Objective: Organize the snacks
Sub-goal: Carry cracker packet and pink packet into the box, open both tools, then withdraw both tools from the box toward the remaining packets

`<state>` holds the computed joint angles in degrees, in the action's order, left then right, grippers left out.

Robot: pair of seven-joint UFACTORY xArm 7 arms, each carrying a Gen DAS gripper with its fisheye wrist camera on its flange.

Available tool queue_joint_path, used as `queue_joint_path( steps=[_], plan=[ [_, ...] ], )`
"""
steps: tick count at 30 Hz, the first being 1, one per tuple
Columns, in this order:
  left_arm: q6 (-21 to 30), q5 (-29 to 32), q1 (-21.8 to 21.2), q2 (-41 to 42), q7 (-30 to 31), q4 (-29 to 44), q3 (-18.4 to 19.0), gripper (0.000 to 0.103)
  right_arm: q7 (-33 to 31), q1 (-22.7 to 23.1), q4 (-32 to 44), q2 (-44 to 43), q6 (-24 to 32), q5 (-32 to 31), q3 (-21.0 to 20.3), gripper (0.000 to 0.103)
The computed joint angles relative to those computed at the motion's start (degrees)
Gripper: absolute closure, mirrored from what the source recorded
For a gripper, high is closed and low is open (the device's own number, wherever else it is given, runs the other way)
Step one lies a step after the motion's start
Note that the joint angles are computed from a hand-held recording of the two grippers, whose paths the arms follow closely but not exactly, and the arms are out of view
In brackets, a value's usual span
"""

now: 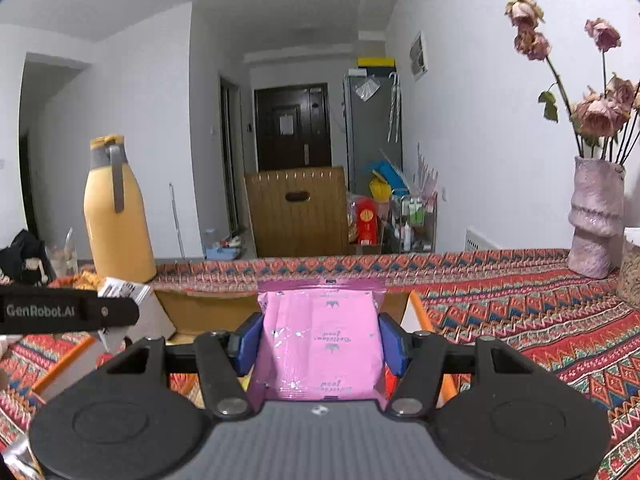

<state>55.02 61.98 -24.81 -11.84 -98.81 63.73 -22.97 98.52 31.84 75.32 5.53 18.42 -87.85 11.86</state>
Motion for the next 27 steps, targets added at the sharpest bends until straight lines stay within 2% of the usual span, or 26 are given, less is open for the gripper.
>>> queue_joint_path(
  steps=[5,6,7,8,9,10,11,13,27],
  plan=[
    [1.71,-0.58,-0.44,1.04,0.11,0.72,-0.22,0.041,0.09,-0.01,-0.42,-0.02,-0.33,0.55,-0.04,0.043],
    [2.54,-0.62,-0.64,1.31,0.28,1.02,-0.3,0.036,0.28,-0.09,-0.55,-0.08,-0.61,0.65,-0.09,0.042],
    [2.92,-0.54,-0.87,1.33,0.21,1.04,-0.27,0.027,1.09,-0.1,-0.68,-0.21,-0.48,0.17,-0.14,0.042],
    [3.16,-0.31,-1.0,1.28,0.02,1.06,-0.17,0.015,1.4,-0.23,-0.73,-0.31,-0.64,0.13,-0.18,0.035],
    [3.91,0.23,-1.18,1.19,-0.56,1.05,-0.38,0.01,2.55,-0.36,-0.98,-0.58,-0.89,-0.51,-0.24,0.029],
    [4.73,0.76,-1.35,1.05,-1.05,1.03,-0.58,0.0,3.71,-0.43,-0.99,-0.7,-0.88,-1.22,-0.19,0.017],
    [5.47,1.31,-1.54,0.82,-1.77,0.92,-0.82,0.0,5.62,-0.52,-1.3,-1.09,-0.87,-2.62,-0.17,0.006],
    [5.07,1.1,-1.73,0.12,-2.24,0.45,-0.48,0.0,8.53,-0.87,-1.88,-1.81,-0.78,-4.82,0.05,0.0],
    [6.32,0.31,-1.47,-0.48,-2.91,0.83,-1.07,0.0,12.47,-2.31,-3.12,-3.6,0.26,-8.38,1.58,0.0]
  ],
)
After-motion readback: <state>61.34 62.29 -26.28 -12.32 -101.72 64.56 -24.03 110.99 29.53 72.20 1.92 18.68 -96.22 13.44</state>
